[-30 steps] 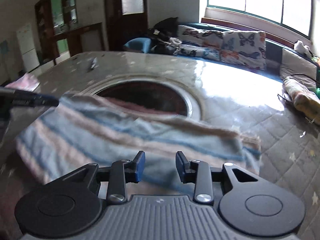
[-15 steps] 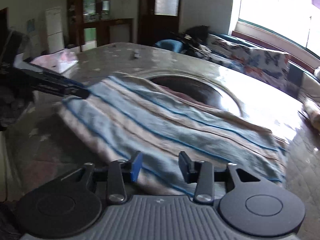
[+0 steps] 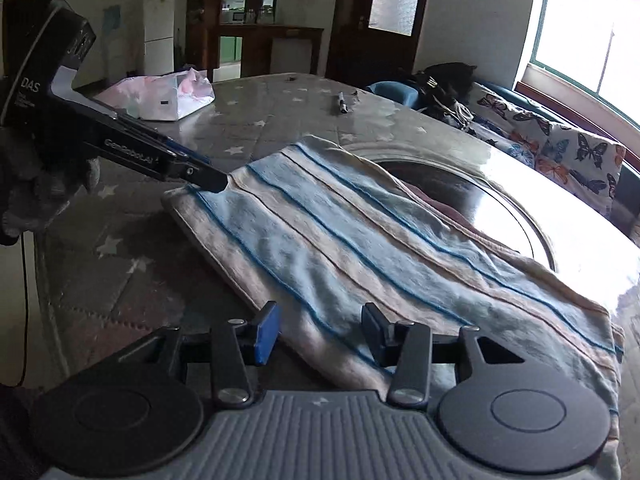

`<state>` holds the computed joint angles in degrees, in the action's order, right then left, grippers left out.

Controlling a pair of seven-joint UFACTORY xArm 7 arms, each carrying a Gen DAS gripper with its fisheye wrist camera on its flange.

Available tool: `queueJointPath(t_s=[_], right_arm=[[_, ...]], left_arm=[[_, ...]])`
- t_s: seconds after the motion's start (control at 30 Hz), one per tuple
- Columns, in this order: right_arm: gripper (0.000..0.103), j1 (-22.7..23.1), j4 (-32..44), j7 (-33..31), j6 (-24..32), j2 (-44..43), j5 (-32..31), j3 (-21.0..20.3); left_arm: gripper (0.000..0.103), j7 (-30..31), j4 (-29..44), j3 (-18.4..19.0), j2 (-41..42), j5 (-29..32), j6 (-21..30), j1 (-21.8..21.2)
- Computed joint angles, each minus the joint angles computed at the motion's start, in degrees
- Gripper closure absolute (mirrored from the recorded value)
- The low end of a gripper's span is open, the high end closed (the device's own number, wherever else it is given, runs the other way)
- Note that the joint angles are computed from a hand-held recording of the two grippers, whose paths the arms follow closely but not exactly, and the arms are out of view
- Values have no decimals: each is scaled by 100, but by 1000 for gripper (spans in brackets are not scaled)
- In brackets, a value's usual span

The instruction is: Fold clothes

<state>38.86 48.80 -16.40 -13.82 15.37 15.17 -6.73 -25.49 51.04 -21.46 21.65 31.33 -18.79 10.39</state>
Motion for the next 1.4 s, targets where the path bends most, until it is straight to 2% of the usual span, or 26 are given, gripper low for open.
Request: queueJointPath(t_s=[0.17,0.23,0.3,0.4,0.47,0.57,0.63,0.8,0.97,1.03,1.13,1.2,1.3,1.4], right_arm=[[57,-1110,112,613,108,-69,-511,951],[57,-1807,177,987,154,-63,-845,1547],[57,-2547,246,1360,209,-41,-1171,2200],[58,-3777,410,1849,348,81,-1624,3332],[58,-4300,572,2063,458,214,-1813,3830],[58,-5012,868,2194,699,476,-1926,4581],[58,-5277,1072,2120,864,633,-1859,4901],[53,-5244,1963,1764,1484,1186,-1516,5117],[50,-4687,3032,1526,2337,1780,-1270,4813],[49,-4535,3323,1382,2642,1923,-1198,4716],[49,-3985,3699,1437,2982,1980,-1289,4142],[49,-3824,3820,1398,3054,2024,-1196,3977],[49,-3730,3815,1268,3043,2007,-975,3850],[49,-3643,3800,1113,3089,1980,-758,3736]], left_arm=[[59,-502,-142,-779,-65,356,293,767],[60,-594,-154,-1065,-39,416,397,1023],[62,-595,-155,-1190,-11,353,422,1126],[75,-654,-129,-1673,149,401,491,1590],[86,-665,-162,-1789,140,319,455,1699],[89,-803,-224,-1981,67,338,351,1888],[91,-950,-249,-1999,-32,452,226,1900],[93,-1253,-159,-1792,-233,721,56,1569],[96,-1575,117,-1818,-95,1274,-36,1402],[96,-1444,159,-1451,-157,1190,-115,939],[96,-1403,107,-1001,-258,1111,-227,469],[96,-1196,-47,-419,-429,716,-289,-58],[94,-379,-409,813,-714,-654,-295,-1327],[86,114,-581,1307,-795,-1559,-197,-1907]])
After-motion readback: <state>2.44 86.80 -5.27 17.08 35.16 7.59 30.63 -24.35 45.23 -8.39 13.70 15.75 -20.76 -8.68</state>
